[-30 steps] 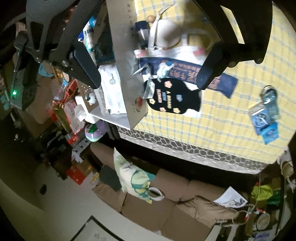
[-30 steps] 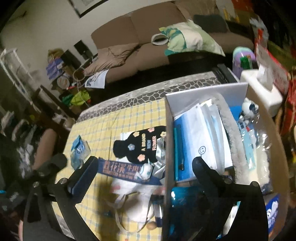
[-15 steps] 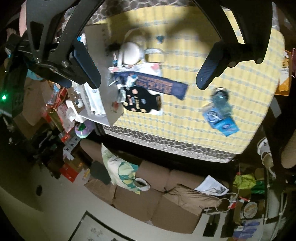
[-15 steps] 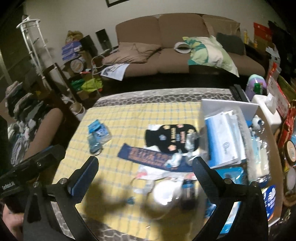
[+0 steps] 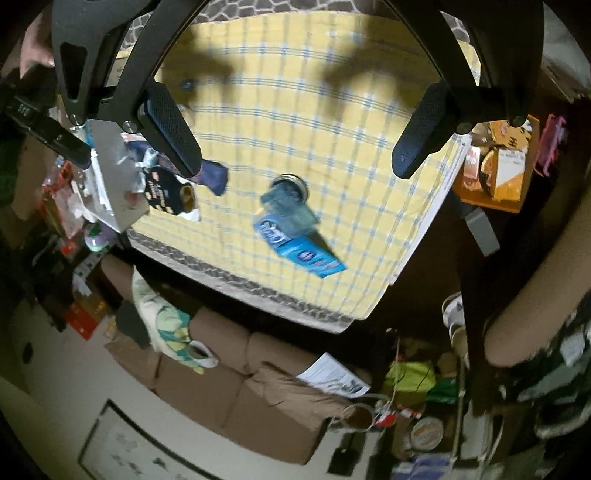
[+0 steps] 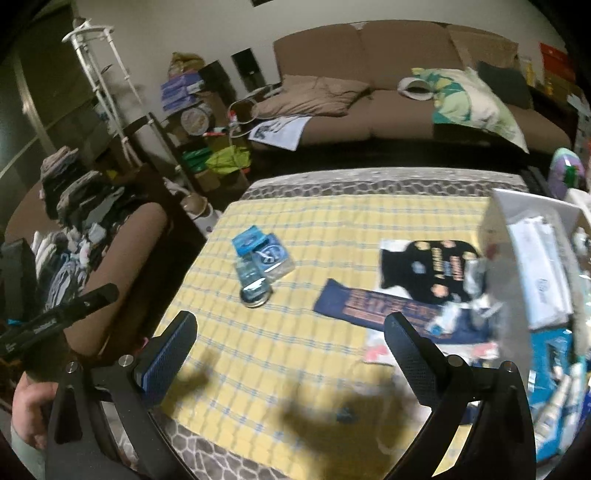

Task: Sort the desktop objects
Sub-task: 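Withdraw both grippers from the white box back over the table, then grasp the clear blue toy car with the right gripper and lift it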

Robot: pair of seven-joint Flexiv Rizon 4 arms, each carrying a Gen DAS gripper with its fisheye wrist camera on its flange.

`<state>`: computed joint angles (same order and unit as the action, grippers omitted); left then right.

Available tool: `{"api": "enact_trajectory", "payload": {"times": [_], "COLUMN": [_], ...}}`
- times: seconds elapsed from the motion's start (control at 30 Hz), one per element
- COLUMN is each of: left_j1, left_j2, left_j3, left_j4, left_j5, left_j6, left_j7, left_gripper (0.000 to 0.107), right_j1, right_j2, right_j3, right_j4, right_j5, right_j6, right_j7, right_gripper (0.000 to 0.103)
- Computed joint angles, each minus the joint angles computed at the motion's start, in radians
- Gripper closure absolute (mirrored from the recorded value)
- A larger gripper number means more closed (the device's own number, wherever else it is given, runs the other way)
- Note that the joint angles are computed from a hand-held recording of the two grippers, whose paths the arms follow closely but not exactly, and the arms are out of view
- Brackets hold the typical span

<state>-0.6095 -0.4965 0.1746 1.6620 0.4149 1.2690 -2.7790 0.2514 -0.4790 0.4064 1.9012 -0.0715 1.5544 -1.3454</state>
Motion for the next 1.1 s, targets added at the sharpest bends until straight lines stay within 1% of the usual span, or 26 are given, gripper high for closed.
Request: {"api": "enact_trajectory", "payload": {"times": [0.1, 0.2, 0.3, 0.37, 0.43, 0.5, 0.53, 0.6, 0.7, 0.77, 0.83, 0.87, 1.0, 1.03, 1.07, 1.1], "left_j1": [0.058, 0.073, 0.079, 0.086, 0.108, 0.131, 0.132, 0.134, 0.105, 0.115, 0.114, 0.119, 0.134, 0.131, 0.126, 0.124], "left_j2": [-0.044, -0.098, -0.149, -0.183, -0.220, -0.253, -0.268, -0.287, -0.305, -0.317, -0.325, -0.327, -0.338, -0.338, -0.338, -0.339], "left_j3": [-0.037, -0.035, -0.026, -0.025, -0.044, -0.069, -0.069, -0.070, -0.032, -0.044, -0.043, -0.049, -0.072, -0.070, -0.067, -0.067], "left_j4": [0.028, 0.024, 0.029, 0.035, 0.043, 0.042, 0.036, 0.028, 0.010, 0.013, 0.008, 0.006, 0.015, 0.018, 0.018, 0.019], "left_j5": [-0.051, -0.105, -0.161, -0.201, -0.244, -0.281, -0.295, -0.317, -0.343, -0.372, -0.396, -0.408, -0.462, -0.474, -0.485, -0.497], "left_j6": [0.069, 0.110, 0.159, 0.197, 0.240, 0.246, 0.242, 0.238, 0.207, 0.232, 0.237, 0.241, 0.286, 0.290, 0.290, 0.291], "left_j7": [0.040, 0.077, 0.084, 0.084, 0.093, 0.121, 0.135, 0.169, 0.207, 0.230, 0.253, 0.271, 0.312, 0.321, 0.331, 0.343], "left_gripper": [0.004, 0.004, 0.004, 0.004, 0.004, 0.004, 0.004, 0.004, 0.004, 0.004, 0.004, 0.004, 0.004, 0.004, 0.004, 0.004], "right_j1": [0.051, 0.094, 0.126, 0.134, 0.151, 0.162, 0.172, 0.173, 0.171, 0.177, 0.184, 0.195, 0.240, 0.244, 0.248, 0.251], "right_j2": [-0.055, -0.124, -0.204, -0.262, -0.316, -0.359, -0.379, -0.419, -0.474, -0.511, -0.546, -0.557, -0.585, -0.590, -0.591, -0.590], "right_j3": [-0.032, -0.053, -0.066, -0.058, -0.062, -0.061, -0.070, -0.061, -0.040, -0.030, -0.020, -0.025, -0.078, -0.081, -0.086, -0.092], "right_j4": [-0.033, -0.077, -0.149, -0.210, -0.276, -0.327, -0.353, -0.405, -0.489, -0.547, -0.604, -0.626, -0.677, -0.691, -0.695, -0.695], "right_j5": [-0.029, -0.071, -0.116, -0.137, -0.157, -0.167, -0.173, -0.180, -0.175, -0.164, -0.149, -0.142, -0.116, -0.106, -0.093, -0.080], "right_j6": [0.020, 0.035, 0.011, -0.012, -0.042, -0.063, -0.066, -0.084, -0.138, -0.170, -0.212, -0.231, -0.251, -0.270, -0.284, -0.286], "right_j7": [0.004, -0.001, -0.007, -0.018, -0.031, -0.049, -0.058, -0.086, -0.126, -0.156, -0.187, -0.194, -0.202, -0.196, -0.185, -0.175], "right_gripper": [0.000, 0.000, 0.000, 0.000, 0.000, 0.000, 0.000, 0.000, 0.003, 0.007, 0.011, 0.015, 0.017, 0.024, 0.033, 0.035]}}
